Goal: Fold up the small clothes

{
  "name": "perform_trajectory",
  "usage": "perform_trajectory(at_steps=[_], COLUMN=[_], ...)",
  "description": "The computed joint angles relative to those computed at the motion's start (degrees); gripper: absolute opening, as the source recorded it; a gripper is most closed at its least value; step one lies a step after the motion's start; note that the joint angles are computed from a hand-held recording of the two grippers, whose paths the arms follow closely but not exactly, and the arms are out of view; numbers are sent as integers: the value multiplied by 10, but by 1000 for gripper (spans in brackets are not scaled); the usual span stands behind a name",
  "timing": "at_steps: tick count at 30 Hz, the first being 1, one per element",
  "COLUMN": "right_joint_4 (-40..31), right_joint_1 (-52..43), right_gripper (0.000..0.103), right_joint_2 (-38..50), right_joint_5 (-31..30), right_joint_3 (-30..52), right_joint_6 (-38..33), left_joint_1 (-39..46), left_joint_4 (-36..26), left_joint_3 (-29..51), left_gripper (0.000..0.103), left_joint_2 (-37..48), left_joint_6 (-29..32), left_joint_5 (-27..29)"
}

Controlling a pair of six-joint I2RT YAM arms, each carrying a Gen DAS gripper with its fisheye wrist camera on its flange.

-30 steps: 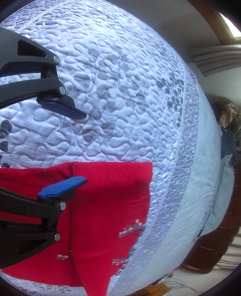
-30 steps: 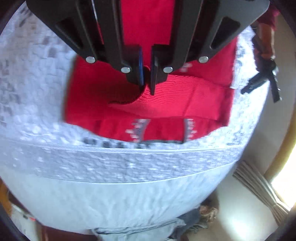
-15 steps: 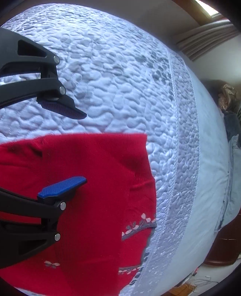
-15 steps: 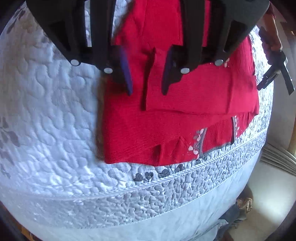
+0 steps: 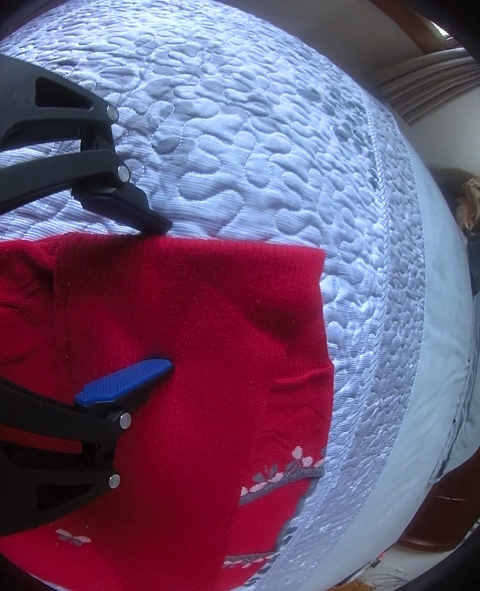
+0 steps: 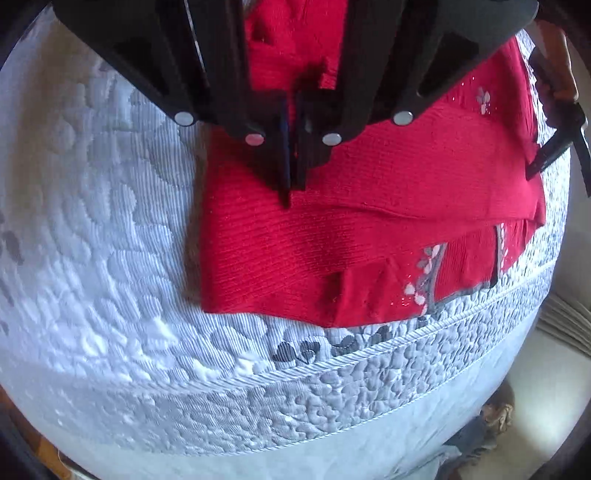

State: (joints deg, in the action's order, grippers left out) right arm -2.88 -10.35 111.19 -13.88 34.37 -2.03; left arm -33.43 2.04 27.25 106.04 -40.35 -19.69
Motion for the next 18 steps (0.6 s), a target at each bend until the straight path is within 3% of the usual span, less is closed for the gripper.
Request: perform_trajectory(at_steps=[5, 8, 12, 14, 17, 18], right_joint_4=[-41, -100, -102, -98, -73, -63], right_joint_1=[-31, -52, -45, -50, -42, -49], right_gripper=[27, 28, 2, 0, 0, 0], right_joint_2=[-81, -78, -72, -88, -91, -75], right_joint_5=[-39, -79, -63, -62, 9, 0], right_joint_3=[-47, -47, -48, -55, -66, -67], right_joint_6=[-20, -57, -59, -57, -44, -54], left_joint_1=[-16, -55, -71, -52, -32, -28], left_joint_4=[-41, -59, -57, -37, -3, 7], left_joint_3=[-11, -22, -8, -14, -30, -33], left_gripper=[71, 71, 72, 72, 76, 77], left_joint_2=[-50, -69, -34, -33, -28, -24], left_joint_6=[-11, -31, -44, -44, -40, -39], left_joint_5=[-8, -36, -50, -31, -6, -2])
